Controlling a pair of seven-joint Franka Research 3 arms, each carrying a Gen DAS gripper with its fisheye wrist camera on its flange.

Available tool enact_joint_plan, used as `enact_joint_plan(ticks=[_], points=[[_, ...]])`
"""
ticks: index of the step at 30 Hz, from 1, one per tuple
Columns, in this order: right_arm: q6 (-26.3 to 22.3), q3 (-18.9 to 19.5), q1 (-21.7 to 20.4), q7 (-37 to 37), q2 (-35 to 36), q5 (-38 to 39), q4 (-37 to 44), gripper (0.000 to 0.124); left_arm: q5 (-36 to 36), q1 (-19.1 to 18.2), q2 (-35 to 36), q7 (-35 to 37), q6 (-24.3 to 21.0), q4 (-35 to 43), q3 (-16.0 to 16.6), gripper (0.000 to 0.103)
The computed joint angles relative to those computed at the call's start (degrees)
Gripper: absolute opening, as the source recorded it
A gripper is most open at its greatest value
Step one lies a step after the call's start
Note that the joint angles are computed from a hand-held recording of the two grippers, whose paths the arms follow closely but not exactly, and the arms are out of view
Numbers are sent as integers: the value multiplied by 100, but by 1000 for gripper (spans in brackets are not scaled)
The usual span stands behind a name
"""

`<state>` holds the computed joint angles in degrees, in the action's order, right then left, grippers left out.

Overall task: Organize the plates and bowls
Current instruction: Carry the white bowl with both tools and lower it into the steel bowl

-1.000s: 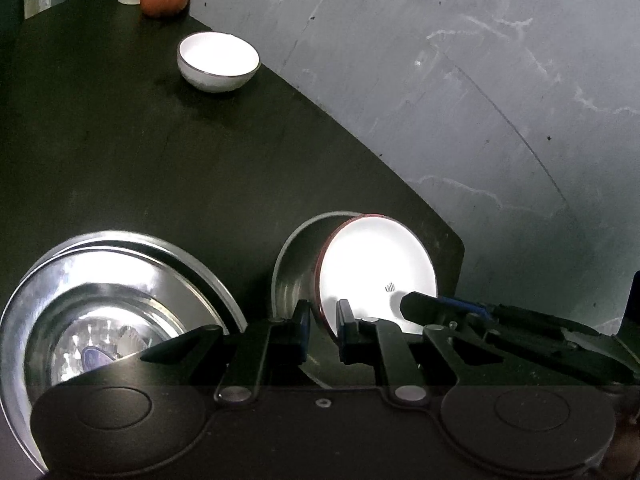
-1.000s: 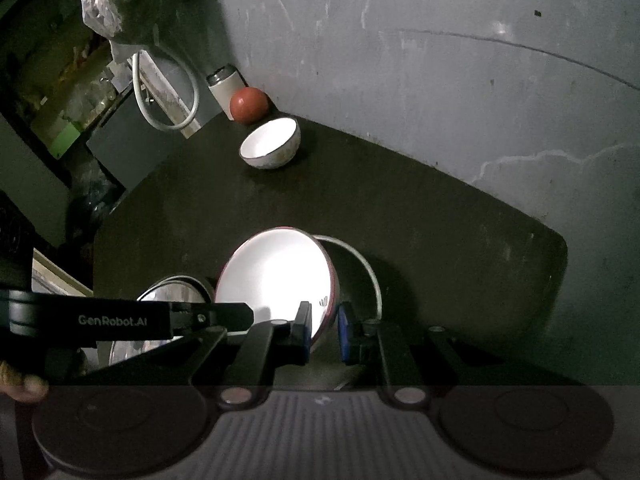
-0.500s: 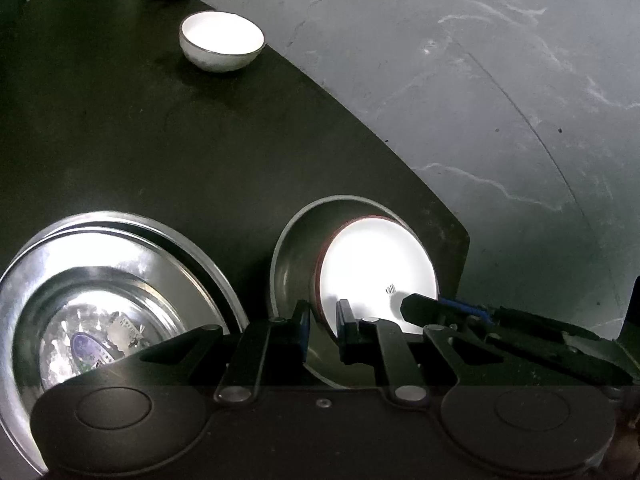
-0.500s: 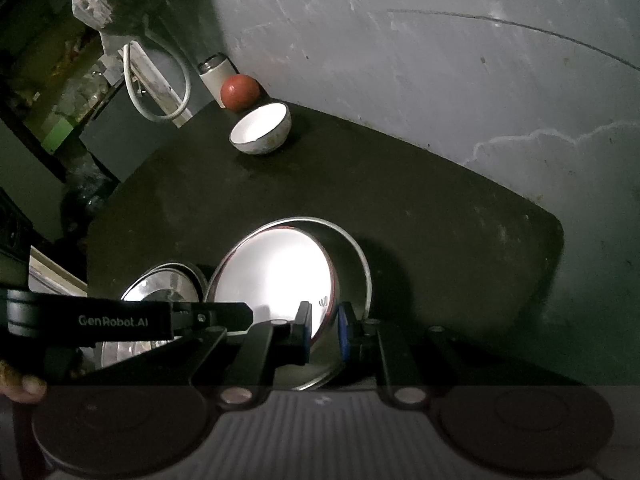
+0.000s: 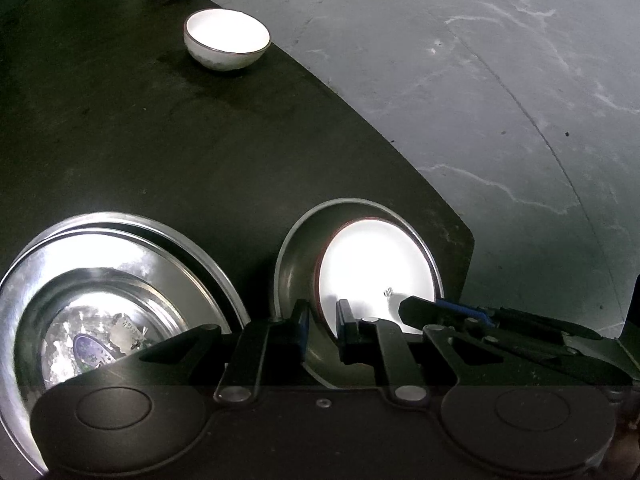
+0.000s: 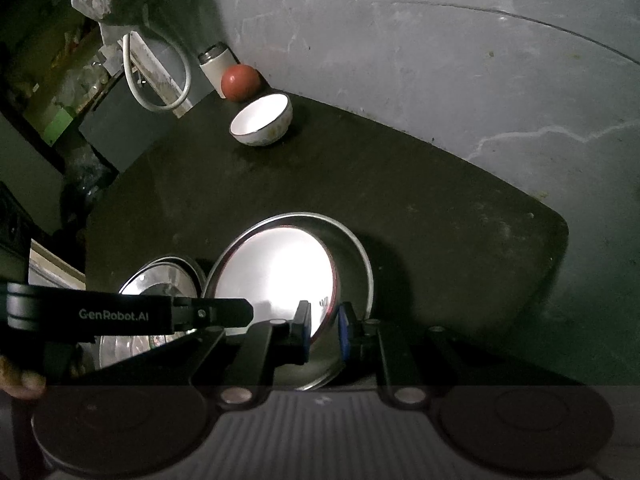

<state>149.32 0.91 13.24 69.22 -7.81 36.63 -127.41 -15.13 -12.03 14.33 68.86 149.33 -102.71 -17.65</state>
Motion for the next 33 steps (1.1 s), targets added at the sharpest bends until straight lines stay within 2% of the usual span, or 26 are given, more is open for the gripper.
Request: enact_joint_plan(ticks=[20, 25, 33], points=[[-155, 18, -27, 113, 99, -176, 143, 18, 373, -88, 132, -266, -278, 247, 60, 20], [-172, 22, -23, 95, 110, -178, 151, 18, 460, -104, 161, -329, -335, 307, 63, 26], [-226, 19, -31, 78, 142, -181, 195, 19, 744, -179, 257, -509, -562, 522, 110, 29]])
